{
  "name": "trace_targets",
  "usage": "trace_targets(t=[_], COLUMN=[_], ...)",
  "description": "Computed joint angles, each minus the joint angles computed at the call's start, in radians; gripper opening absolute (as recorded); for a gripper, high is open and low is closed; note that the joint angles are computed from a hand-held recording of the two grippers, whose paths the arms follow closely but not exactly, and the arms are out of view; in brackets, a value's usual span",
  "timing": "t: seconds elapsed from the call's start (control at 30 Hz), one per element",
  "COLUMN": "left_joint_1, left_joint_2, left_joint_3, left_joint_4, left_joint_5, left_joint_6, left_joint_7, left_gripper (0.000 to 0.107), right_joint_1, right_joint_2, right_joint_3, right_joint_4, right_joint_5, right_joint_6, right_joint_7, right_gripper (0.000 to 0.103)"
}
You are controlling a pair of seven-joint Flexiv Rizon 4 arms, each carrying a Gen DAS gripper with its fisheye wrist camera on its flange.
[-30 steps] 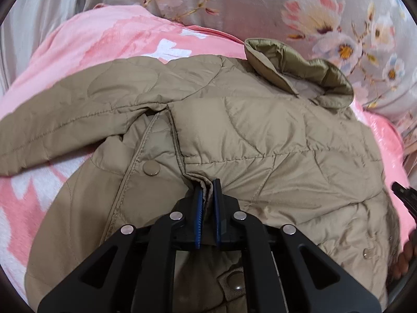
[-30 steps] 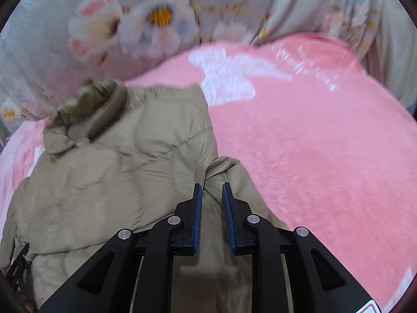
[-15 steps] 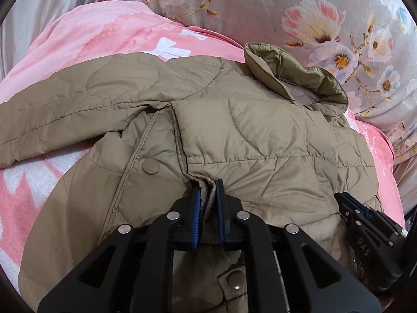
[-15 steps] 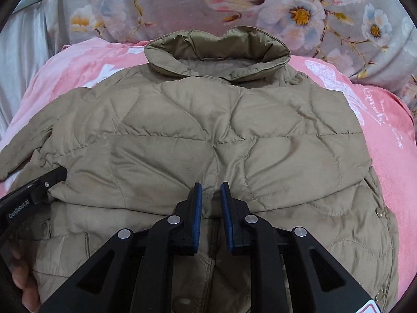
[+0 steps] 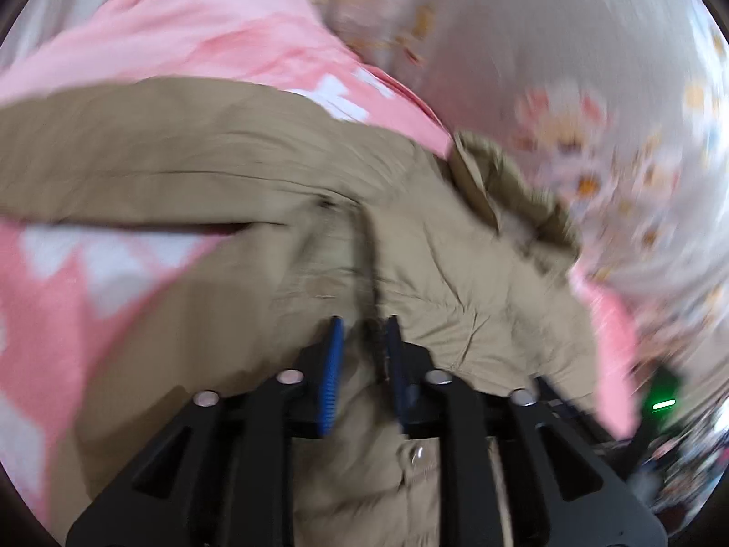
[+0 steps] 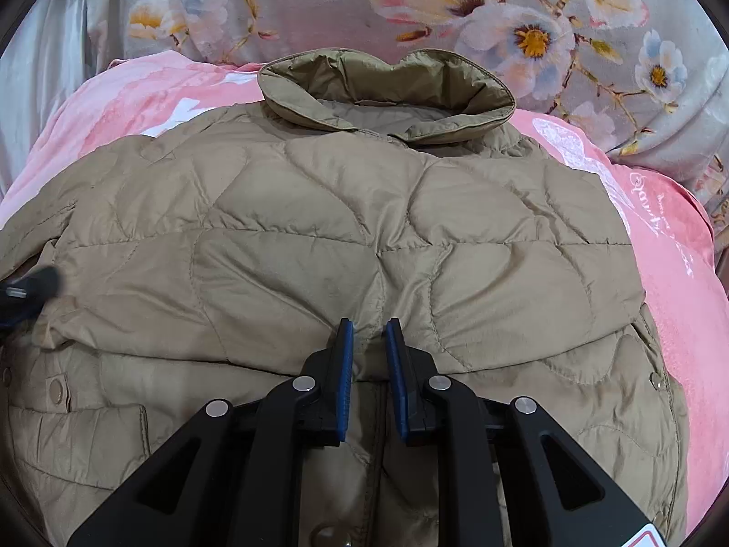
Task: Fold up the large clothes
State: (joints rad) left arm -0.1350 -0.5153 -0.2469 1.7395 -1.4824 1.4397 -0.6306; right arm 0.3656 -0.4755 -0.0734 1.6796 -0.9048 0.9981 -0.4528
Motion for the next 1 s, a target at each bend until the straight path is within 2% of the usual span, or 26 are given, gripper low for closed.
trace_targets(t=[0.03, 0.1, 0.13, 0.17, 0.2, 0.23, 0.3, 0.37, 0.43, 0.47, 0.5, 0.53, 0.57, 0.6, 0.63, 0.7, 0.8, 0.9, 1.0], left_joint_1=[0.015, 0.008, 0.010, 0.015, 0.037, 0.044, 0.060, 0.096, 0.161, 0.199, 0.246, 0.265, 0.265, 0.243, 0.237, 0.251, 0.276, 0.239, 0.171], left_joint_2=[0.032, 0.064, 0.076, 0.080, 0.080, 0.074, 0.050, 0.028, 0.020, 0.019, 0.025, 0.029, 0.026, 0.024, 0.027, 0.049, 0.099, 0.131, 0.133], left_joint_3=[0.008, 0.050, 0.092, 0.126, 0.181, 0.254, 0.376, 0.422, 0.396, 0.361, 0.300, 0.271, 0.275, 0.297, 0.298, 0.247, 0.127, 0.060, -0.002], left_joint_4=[0.031, 0.058, 0.077, 0.097, 0.125, 0.141, 0.130, 0.103, 0.075, 0.064, 0.055, 0.051, 0.039, 0.020, 0.010, -0.018, -0.067, -0.143, -0.225], left_joint_5=[-0.051, -0.141, -0.135, -0.068, 0.063, 0.205, 0.379, 0.430, 0.440, 0.410, 0.343, 0.341, 0.403, 0.485, 0.529, 0.558, 0.573, 0.651, 0.700], left_joint_6=[0.014, 0.073, 0.122, 0.134, 0.142, 0.122, 0.056, -0.006, -0.067, -0.100, -0.127, -0.139, -0.141, -0.117, -0.099, -0.068, -0.051, -0.060, -0.073], left_joint_7=[-0.003, 0.021, -0.006, -0.080, -0.219, -0.368, -0.570, -0.657, -0.667, -0.643, -0.579, -0.574, -0.616, -0.647, -0.651, -0.604, -0.501, -0.436, -0.364], left_gripper=[0.040, 0.053, 0.058, 0.061, 0.067, 0.067, 0.067, 0.067, 0.067, 0.066, 0.055, 0.035, 0.028, 0.012, 0.005, 0.003, 0.002, 0.002, 0.002], right_joint_1=[0.000, 0.000, -0.001, -0.001, -0.001, -0.001, -0.001, -0.001, 0.000, 0.002, 0.002, 0.003, 0.002, 0.000, -0.001, -0.003, -0.015, -0.025, -0.068], right_joint_2=[0.000, -0.001, -0.001, -0.002, -0.001, -0.001, -0.001, -0.002, -0.002, -0.002, -0.001, 0.000, 0.002, 0.003, 0.006, 0.012, 0.040, 0.112, 0.183], right_joint_3=[-0.001, 0.000, 0.001, 0.001, 0.000, 0.000, 0.000, 0.001, 0.000, -0.001, -0.002, -0.003, -0.004, -0.003, -0.003, -0.006, -0.013, -0.032, -0.001], right_joint_4=[0.000, 0.000, -0.001, -0.001, -0.001, -0.001, -0.001, -0.001, -0.002, -0.002, -0.002, -0.001, 0.001, 0.003, 0.005, 0.012, 0.050, 0.135, 0.217], right_joint_5=[-0.002, -0.001, 0.001, 0.001, 0.002, 0.002, 0.003, 0.005, 0.005, 0.004, 0.003, 0.000, -0.001, -0.001, -0.001, -0.007, -0.025, -0.111, -0.141], right_joint_6=[0.001, 0.002, 0.004, 0.004, 0.004, 0.004, 0.006, 0.009, 0.007, 0.004, 0.003, 0.000, 0.000, 0.002, 0.004, 0.010, 0.064, 0.142, 0.199], right_joint_7=[0.002, 0.004, 0.003, 0.003, 0.002, 0.002, 0.002, 0.003, 0.003, 0.004, 0.005, 0.009, 0.013, 0.016, 0.022, 0.042, 0.109, 0.258, 0.340], right_gripper=[0.017, 0.017, 0.017, 0.017, 0.017, 0.017, 0.017, 0.017, 0.017, 0.017, 0.018, 0.020, 0.020, 0.022, 0.023, 0.025, 0.027, 0.028, 0.029])
